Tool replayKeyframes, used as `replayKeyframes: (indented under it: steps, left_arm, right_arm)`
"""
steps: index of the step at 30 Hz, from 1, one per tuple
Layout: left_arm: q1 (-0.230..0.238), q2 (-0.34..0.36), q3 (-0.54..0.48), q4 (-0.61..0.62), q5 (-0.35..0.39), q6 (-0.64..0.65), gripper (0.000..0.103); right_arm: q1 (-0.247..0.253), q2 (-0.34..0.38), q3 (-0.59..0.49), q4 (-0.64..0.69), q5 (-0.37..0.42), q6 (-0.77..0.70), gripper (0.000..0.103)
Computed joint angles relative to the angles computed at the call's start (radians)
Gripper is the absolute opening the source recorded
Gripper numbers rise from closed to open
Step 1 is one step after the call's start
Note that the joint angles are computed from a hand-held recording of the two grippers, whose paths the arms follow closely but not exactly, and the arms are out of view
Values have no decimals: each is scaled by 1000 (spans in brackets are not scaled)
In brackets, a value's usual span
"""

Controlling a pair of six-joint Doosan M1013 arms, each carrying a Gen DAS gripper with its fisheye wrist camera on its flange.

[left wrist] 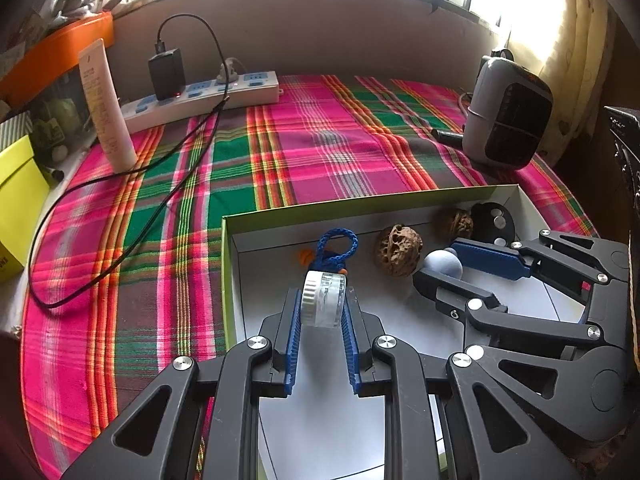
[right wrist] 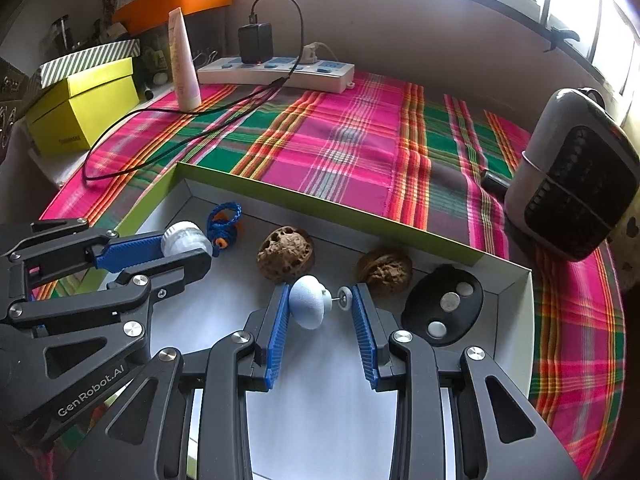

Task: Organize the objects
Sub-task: 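Open left tool releasing white jar while right tool releases white knob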

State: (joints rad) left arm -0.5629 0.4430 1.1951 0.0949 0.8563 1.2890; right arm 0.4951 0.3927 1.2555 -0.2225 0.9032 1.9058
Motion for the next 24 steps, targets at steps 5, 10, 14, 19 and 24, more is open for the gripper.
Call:
replayKeyframes:
  steps: [5,10,14,19,24]
  left_arm:
    - [1,1,-1,-4,-1,4,19]
    - [3,3,0,-2,-1,13,22]
    - [0,1,1,0,2,14,24]
    - [-1,-3,3,-1,4,13,26]
    - [-4,-11,9,10,-2,2,33]
  right_arm:
    - [3,1,-1,-14,4,7,33]
    - [4,2,-3,-19,8,11,33]
    - [5,1,-2,-24,12,16,33]
    - [6,0,0,-27,14,17,33]
    - [6,-6,6,-27,8,25,36]
